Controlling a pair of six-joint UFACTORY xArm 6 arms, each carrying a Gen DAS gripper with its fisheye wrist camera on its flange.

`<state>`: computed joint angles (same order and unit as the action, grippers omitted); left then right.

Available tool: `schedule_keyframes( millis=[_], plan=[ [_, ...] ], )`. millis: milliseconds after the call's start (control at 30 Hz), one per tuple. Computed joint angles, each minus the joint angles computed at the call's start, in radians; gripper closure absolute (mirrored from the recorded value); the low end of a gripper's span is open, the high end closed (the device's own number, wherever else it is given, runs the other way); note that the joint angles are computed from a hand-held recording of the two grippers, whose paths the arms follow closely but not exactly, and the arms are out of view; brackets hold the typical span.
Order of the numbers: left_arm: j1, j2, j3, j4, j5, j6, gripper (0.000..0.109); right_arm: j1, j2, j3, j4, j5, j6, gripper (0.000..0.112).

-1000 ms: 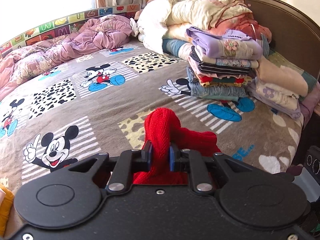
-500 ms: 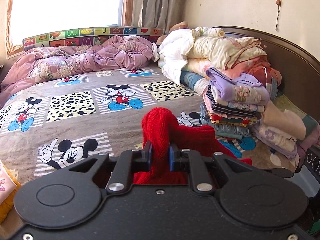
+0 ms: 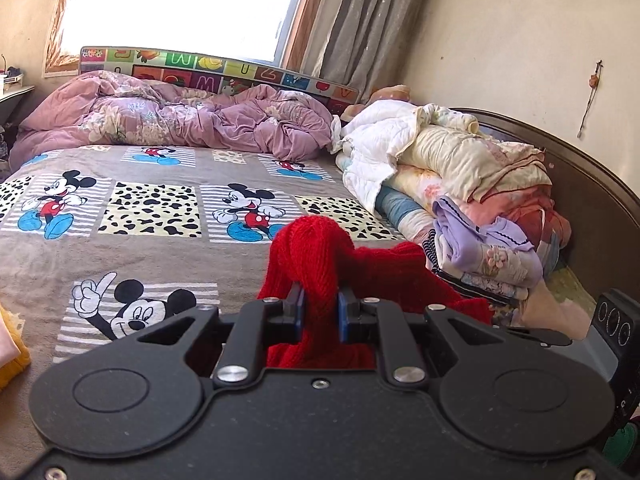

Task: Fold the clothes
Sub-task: 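Lift the sweater with both grippers and shake it out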

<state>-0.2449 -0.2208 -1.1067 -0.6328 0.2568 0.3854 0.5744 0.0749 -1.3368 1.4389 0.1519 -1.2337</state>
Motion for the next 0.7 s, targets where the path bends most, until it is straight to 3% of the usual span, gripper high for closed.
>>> schedule_keyframes(
  millis=[367,700],
  plan=[
    [0.028,0.116,-0.14,0.04,0.014,-0.131,0.095,-0.059,0.129,-0.181,-0.496,0.057,0.387,0.096],
    [0.036,0.249,-0.294,0.031,0.002,-0.159,0.095,-0.118,0.287,-0.422,-0.829,0.134,0.647,0.096]
  ],
)
